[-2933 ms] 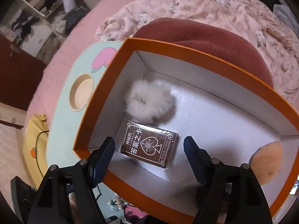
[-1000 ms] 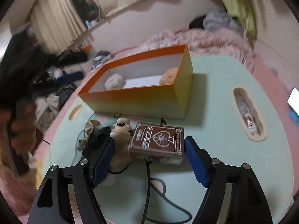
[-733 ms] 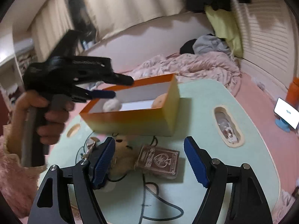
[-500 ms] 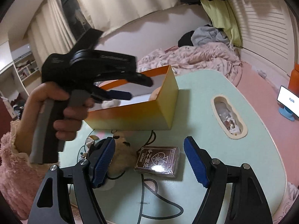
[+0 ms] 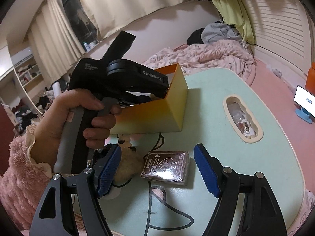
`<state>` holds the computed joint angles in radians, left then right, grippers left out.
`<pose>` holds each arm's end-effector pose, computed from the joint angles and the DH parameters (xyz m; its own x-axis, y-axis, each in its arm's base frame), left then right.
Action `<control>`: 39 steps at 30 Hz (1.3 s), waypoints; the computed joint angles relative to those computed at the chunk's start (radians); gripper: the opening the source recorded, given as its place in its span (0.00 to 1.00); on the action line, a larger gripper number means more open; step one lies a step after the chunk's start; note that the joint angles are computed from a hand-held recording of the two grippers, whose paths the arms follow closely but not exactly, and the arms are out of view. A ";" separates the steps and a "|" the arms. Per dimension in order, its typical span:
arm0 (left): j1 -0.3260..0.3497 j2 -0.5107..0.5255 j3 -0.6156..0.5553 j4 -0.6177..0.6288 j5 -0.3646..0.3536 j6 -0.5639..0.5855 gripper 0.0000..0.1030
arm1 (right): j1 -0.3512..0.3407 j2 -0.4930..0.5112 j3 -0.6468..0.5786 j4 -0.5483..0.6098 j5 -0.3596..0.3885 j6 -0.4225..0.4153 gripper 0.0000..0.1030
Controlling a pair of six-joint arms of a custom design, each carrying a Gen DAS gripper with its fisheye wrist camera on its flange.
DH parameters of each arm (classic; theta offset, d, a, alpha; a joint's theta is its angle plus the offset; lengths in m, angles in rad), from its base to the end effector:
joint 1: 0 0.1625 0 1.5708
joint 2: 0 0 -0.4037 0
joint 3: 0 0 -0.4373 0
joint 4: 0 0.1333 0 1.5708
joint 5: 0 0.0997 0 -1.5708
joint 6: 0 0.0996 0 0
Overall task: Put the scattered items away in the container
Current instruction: 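Reach into the box and grasp the tan plush ball with the left gripper, then lift the plush ball out and set it on the table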
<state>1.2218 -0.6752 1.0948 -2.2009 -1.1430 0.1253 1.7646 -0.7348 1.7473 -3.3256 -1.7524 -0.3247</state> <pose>-0.1200 -0.8405 0.1689 -0.8359 0.3427 -0.4286 0.4423 0.8831 -0.1566 0.2424 -0.6361 0.0575 -0.8917 -0.2967 0.3418 -0.4499 0.6631 -0.5982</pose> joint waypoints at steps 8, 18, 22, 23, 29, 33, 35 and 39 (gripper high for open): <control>-0.004 -0.092 0.128 -0.214 -0.012 0.092 0.33 | -0.001 -0.003 0.005 0.001 0.003 0.003 0.74; -0.008 -0.406 0.467 -0.492 -0.086 0.194 0.33 | -0.002 -0.001 0.006 0.004 -0.001 0.003 0.74; 0.024 -0.486 0.582 -0.533 -0.072 0.185 0.34 | 0.000 -0.002 0.005 0.020 -0.008 0.007 0.74; 0.034 -0.496 0.600 -0.546 -0.071 0.176 0.34 | 0.002 -0.001 0.004 0.023 -0.011 0.007 0.74; 0.110 -0.517 0.666 -0.686 -0.082 0.090 0.34 | 0.009 0.003 0.000 0.012 -0.026 -0.003 0.74; 0.121 -0.502 0.653 -0.667 0.001 0.092 0.34 | 0.008 0.003 -0.007 0.028 -0.027 0.000 0.74; 0.129 -0.495 0.644 -0.627 0.006 0.092 0.35 | 0.010 0.005 -0.010 0.027 -0.030 0.000 0.74; 0.136 -0.480 0.623 -0.530 0.000 0.080 0.41 | 0.009 0.007 -0.014 0.033 -0.030 0.003 0.74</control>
<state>1.3581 -1.1554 1.7180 -2.7305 -1.1433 0.2057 1.7735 -0.7280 1.7332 -3.2922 -1.7828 -0.3218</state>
